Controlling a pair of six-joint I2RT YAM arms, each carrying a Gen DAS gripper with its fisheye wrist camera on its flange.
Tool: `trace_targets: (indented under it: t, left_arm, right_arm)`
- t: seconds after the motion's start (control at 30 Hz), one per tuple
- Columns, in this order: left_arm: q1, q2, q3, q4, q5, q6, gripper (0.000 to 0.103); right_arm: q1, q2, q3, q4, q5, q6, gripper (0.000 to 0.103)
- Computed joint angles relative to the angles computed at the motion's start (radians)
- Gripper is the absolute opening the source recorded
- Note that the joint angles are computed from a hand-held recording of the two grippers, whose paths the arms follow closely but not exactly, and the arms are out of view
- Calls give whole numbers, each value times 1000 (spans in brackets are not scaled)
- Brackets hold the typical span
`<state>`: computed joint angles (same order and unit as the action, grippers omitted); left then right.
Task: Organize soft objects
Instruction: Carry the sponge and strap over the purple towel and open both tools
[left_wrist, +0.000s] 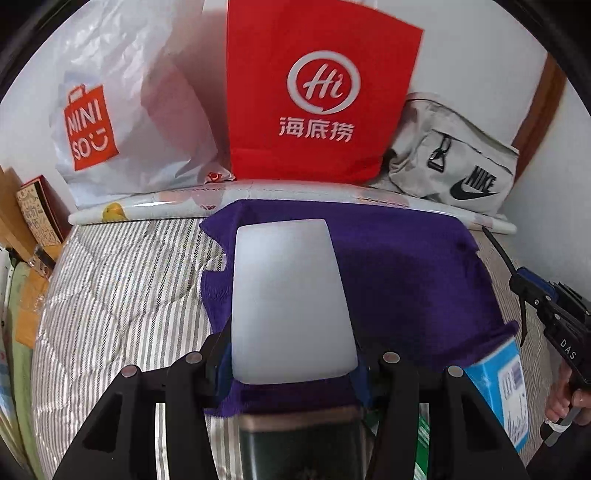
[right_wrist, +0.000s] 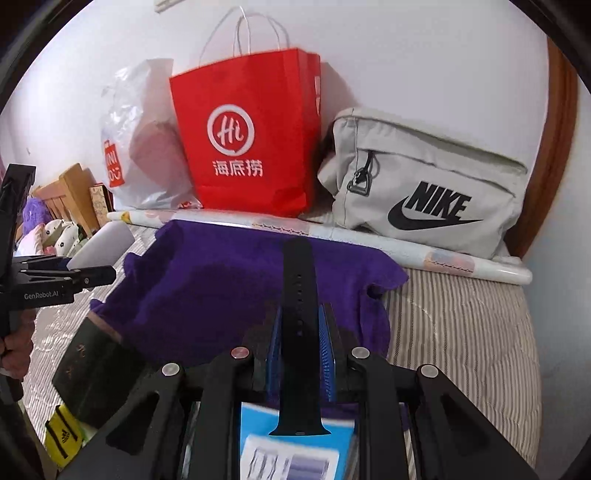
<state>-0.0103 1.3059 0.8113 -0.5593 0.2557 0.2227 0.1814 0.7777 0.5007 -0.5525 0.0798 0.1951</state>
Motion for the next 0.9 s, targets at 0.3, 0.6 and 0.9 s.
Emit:
trace_targets:
  t: [0.3,0.6,0.9]
  left_arm:
    - [-33,230,111,68,-17,-23,48]
    - [-63,391,205,91,-25,-36,49]
    - [-84,469,264,70,-46,-38,50]
  right_arm:
    - [-144,290,18,197,-100,-94,20]
    - [-226,479,52,274,-128,-138,20]
    - [-257,600,93,285,-149,-163,20]
